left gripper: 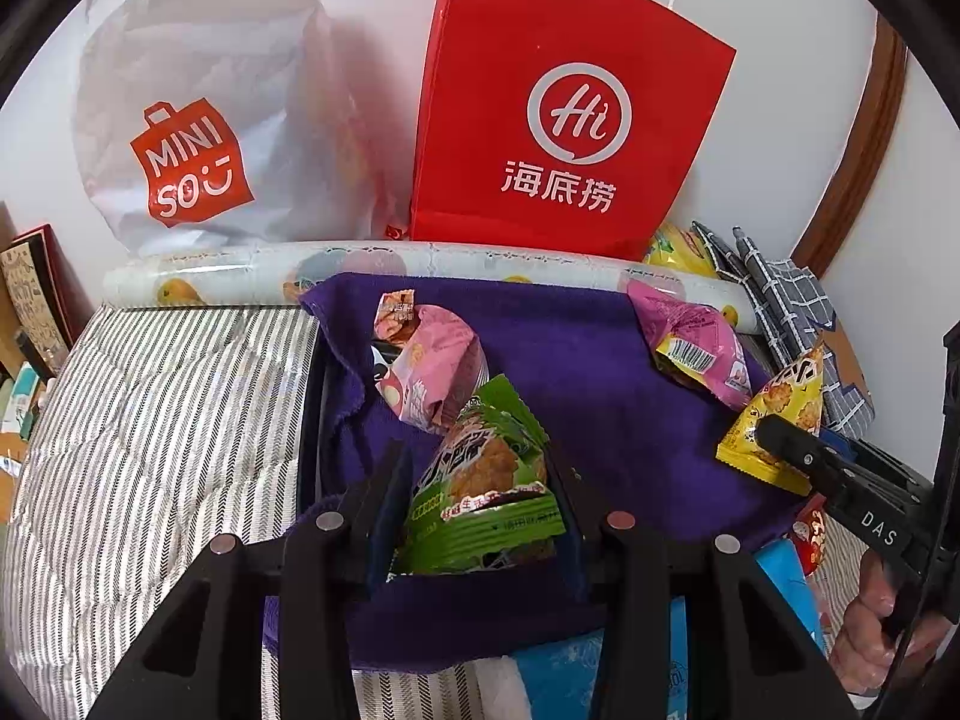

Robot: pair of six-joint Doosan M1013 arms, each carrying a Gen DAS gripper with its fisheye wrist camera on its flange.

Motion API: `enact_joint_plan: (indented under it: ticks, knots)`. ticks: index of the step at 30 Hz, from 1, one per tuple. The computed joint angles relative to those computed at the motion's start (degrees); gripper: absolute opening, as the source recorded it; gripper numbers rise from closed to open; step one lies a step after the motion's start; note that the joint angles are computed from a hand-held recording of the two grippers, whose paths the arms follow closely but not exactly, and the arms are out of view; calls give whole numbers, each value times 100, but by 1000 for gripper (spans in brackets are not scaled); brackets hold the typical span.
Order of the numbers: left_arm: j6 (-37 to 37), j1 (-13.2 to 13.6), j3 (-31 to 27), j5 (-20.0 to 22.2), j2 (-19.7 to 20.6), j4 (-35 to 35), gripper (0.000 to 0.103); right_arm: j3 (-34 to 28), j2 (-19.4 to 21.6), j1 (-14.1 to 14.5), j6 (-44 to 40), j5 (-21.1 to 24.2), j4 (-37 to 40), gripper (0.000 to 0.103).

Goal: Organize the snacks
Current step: 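Carry the yellow bag in the right tool while the left tool carries the green bag to the towel, then lower and open the right tool on the towel while the left tool releases the green bag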

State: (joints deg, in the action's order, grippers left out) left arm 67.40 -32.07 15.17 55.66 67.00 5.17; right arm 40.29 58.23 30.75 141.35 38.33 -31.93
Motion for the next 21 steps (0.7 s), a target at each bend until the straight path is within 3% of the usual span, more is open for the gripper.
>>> enact_joint_plan:
  ticks: [14,21]
  knots:
    - [-3,10,-302,302,162,-20,42,-274,148,-37,-238,403,323,37]
    - [23,27,-1085,882,548,-72,42,-443,229,-38,-391,631,426,38]
